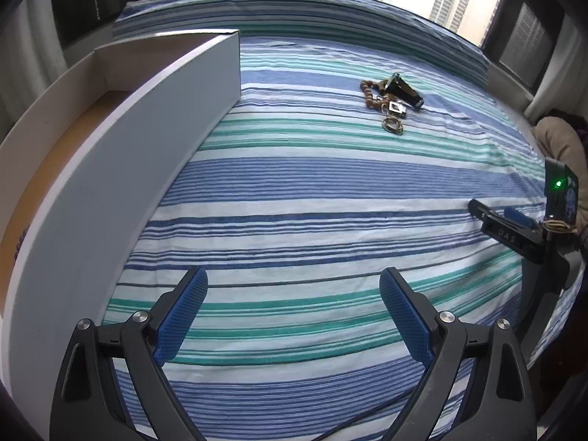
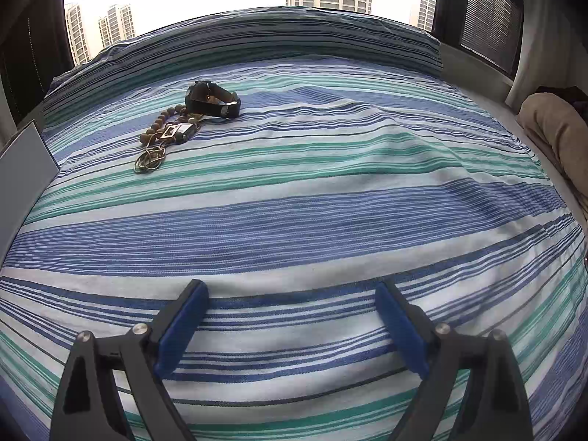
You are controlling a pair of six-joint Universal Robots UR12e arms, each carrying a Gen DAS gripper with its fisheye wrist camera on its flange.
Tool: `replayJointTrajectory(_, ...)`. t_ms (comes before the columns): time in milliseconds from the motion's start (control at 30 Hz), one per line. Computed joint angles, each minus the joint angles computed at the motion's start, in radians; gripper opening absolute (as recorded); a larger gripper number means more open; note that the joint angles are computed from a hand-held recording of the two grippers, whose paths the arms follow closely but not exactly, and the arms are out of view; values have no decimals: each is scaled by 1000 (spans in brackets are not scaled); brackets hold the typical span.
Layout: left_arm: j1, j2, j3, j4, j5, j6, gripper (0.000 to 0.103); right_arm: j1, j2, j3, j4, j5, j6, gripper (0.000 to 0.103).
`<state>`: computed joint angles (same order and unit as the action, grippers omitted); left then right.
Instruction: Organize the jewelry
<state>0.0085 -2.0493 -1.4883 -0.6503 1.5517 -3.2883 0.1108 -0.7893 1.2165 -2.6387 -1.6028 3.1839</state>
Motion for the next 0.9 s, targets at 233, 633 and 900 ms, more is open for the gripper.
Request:
replayJointTrajectory(233, 0, 1, -1, -5, 3, 0, 95, 0, 0, 0, 0, 0, 0, 94)
replayJointTrajectory(633, -2, 2, -3, -14, 2, 7, 95, 0, 0, 0, 0, 0, 0, 94)
replayJointTrajectory(900, -3, 2, -4, -16, 9, 8, 95, 0, 0, 0, 0, 0, 0, 94)
